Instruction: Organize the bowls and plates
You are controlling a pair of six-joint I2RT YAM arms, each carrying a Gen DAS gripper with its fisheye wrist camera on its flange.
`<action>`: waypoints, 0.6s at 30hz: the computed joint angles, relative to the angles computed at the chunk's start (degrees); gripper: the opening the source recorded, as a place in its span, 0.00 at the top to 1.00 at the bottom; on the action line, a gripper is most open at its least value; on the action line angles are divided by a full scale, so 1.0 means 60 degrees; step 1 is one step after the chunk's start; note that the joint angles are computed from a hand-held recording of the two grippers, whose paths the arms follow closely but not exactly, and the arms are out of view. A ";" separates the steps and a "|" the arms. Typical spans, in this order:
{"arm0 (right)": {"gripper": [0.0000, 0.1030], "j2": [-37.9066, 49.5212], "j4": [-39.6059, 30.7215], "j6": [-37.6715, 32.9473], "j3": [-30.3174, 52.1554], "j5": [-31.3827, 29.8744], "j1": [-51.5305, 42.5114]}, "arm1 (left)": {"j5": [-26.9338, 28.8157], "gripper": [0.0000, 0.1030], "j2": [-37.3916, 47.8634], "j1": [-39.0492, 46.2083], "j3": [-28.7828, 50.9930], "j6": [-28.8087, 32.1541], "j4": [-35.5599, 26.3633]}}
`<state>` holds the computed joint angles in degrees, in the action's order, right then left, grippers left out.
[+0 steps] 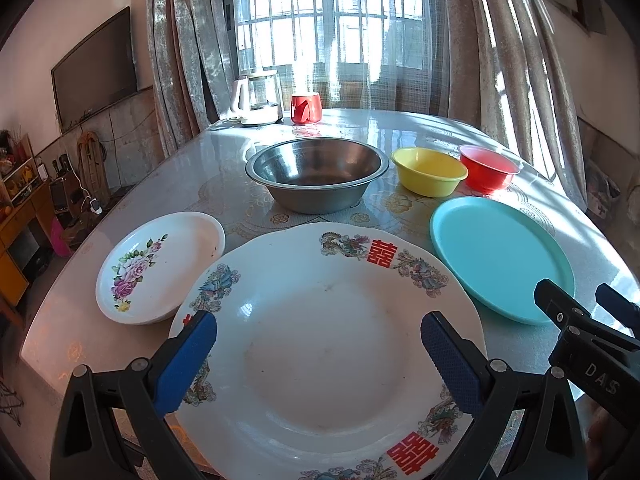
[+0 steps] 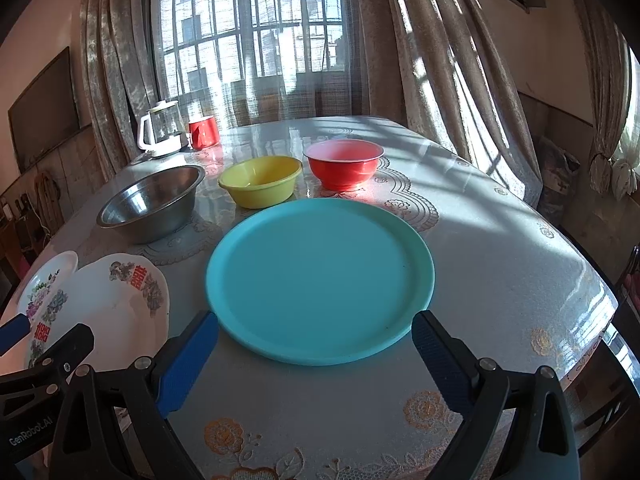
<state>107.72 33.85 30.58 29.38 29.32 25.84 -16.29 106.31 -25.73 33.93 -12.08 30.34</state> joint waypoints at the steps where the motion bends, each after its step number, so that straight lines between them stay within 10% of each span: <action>1: 0.04 0.0003 0.0007 0.0000 -0.0001 -0.0008 -0.0009 | 0.0000 0.00 0.0000 0.0000 0.0000 0.0000 0.0000; 18: 0.04 0.0089 0.0203 -0.0014 -0.0067 -0.0306 -0.0279 | 0.0111 0.00 0.0102 -0.0127 0.0296 0.0059 -0.0329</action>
<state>108.25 35.07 30.50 28.98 27.49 24.16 -15.63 106.92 -26.49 35.70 -11.72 28.36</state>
